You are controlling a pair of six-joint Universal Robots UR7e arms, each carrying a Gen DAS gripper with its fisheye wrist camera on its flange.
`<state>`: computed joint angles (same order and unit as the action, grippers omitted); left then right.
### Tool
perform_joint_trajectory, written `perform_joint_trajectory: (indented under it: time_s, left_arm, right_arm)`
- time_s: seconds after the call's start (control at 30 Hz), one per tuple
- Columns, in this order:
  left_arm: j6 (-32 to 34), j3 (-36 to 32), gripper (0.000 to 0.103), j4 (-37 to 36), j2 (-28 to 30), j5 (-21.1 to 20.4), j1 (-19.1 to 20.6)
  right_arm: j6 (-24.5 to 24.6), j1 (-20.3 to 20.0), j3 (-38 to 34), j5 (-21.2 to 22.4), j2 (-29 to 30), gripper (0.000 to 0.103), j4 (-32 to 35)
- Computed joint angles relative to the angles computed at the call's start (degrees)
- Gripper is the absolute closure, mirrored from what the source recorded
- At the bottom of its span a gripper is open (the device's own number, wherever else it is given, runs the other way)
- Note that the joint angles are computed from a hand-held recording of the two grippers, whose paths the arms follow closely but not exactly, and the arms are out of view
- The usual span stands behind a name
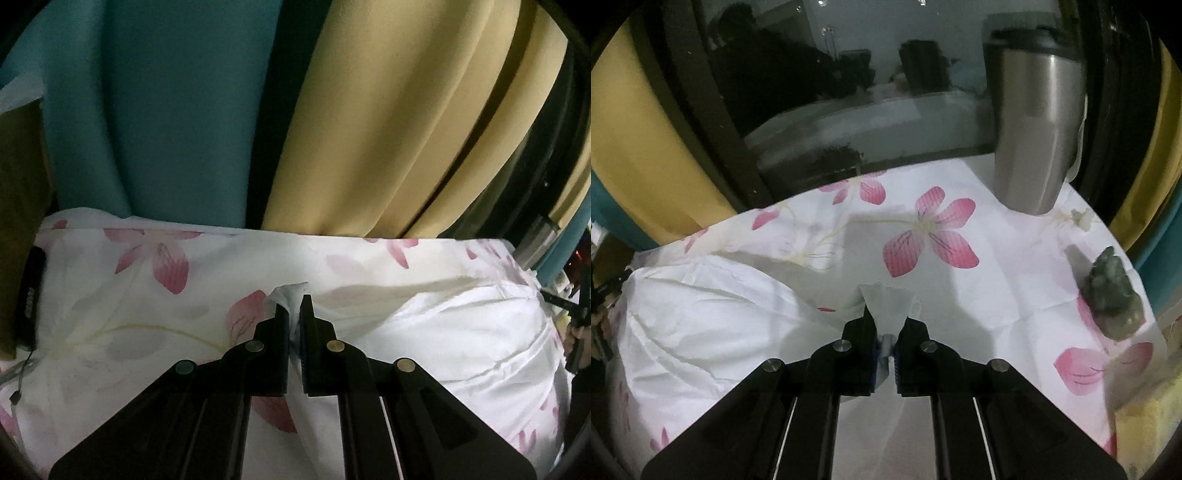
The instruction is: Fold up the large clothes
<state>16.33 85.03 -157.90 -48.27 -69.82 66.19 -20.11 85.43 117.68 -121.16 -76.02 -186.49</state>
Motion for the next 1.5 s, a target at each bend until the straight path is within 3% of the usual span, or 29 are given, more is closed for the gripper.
perform_joint_trajectory:
  time_s: [0.1, 0.17, 0.23, 0.27, 0.3, 0.37, 0.43, 0.53, 0.77, 1.1, 1.2, 1.27, 1.37, 1.43, 1.47, 1.5]
  left_arm:
    - [-0.40, -0.89, 0.097, 0.78, 0.65, 1.46, -0.15]
    - [-0.69, -0.84, 0.092, 0.69, 0.46, 2.03, -0.40]
    - [0.14, 0.20, 0.075, -1.40, -0.21, 3.82, -1.07]
    - [0.62, 0.73, 0.061, -2.63, -0.58, 4.39, -1.34]
    - [1.29, 1.53, 0.053, -4.19, -1.16, 4.96, -1.74]
    - [2.32, 2.46, 0.053, -5.39, -2.16, 5.23, -2.41]
    - [3.40, 3.68, 0.053, -6.69, -3.15, 5.50, -3.29]
    - [5.84, 6.29, 0.053, -7.51, -4.88, 3.25, -4.91]
    - [10.40, 9.83, 0.052, 2.30, -5.69, -1.78, -7.78]
    - [18.09, 11.27, 0.052, 9.26, -4.03, -3.07, -9.57]
    - [18.95, 10.63, 0.052, 10.12, -2.89, -2.39, -9.64]
    - [19.77, 10.09, 0.052, 11.28, -2.66, -1.98, -9.60]
    - [21.74, 9.42, 0.053, 12.37, -2.57, -1.60, -9.74]
    - [22.46, 8.71, 0.064, 13.38, -2.55, -2.33, -9.65]
    - [22.55, 8.36, 0.084, 13.78, -2.29, -2.15, -9.72]
    - [22.50, 7.98, 0.092, 13.89, -2.03, -1.76, -9.77]
  right_arm:
    - [-1.48, 0.64, -1.21, -3.79, 2.07, 0.084, -0.84]
    - [-4.24, 1.85, -1.50, -7.47, 3.79, 0.062, -4.21]
    - [-8.94, 3.87, -1.82, -12.67, 6.01, 0.044, -10.10]
    - [-11.65, 4.84, -1.76, -14.38, 6.96, 0.042, -13.74]
    - [-14.71, 5.95, -1.68, -15.90, 7.78, 0.042, -17.67]
    - [-20.42, 8.41, -2.03, -19.49, 9.45, 0.039, -24.70]
    - [-22.37, 10.15, -1.35, -19.13, 9.78, 0.039, -27.69]
    - [-21.65, 12.02, 1.25, -13.98, 8.47, 0.039, -22.64]
    - [-25.35, 15.00, 2.36, -9.62, 13.33, 0.039, -15.86]
    - [-27.69, 14.53, 1.16, -10.46, 16.84, 0.039, -13.84]
    - [-27.82, 14.11, 0.82, -10.42, 17.00, 0.045, -13.49]
    - [-27.07, 14.31, 0.61, -10.50, 16.86, 0.085, -12.51]
    - [-25.74, 14.19, -0.16, -10.34, 16.70, 0.098, -11.78]
    - [-25.00, 13.87, -0.70, -9.11, 16.24, 0.101, -11.56]
    - [-24.92, 13.80, -1.21, -8.81, 16.23, 0.101, -12.00]
    - [-24.93, 13.70, -1.63, -8.43, 16.14, 0.101, -12.13]
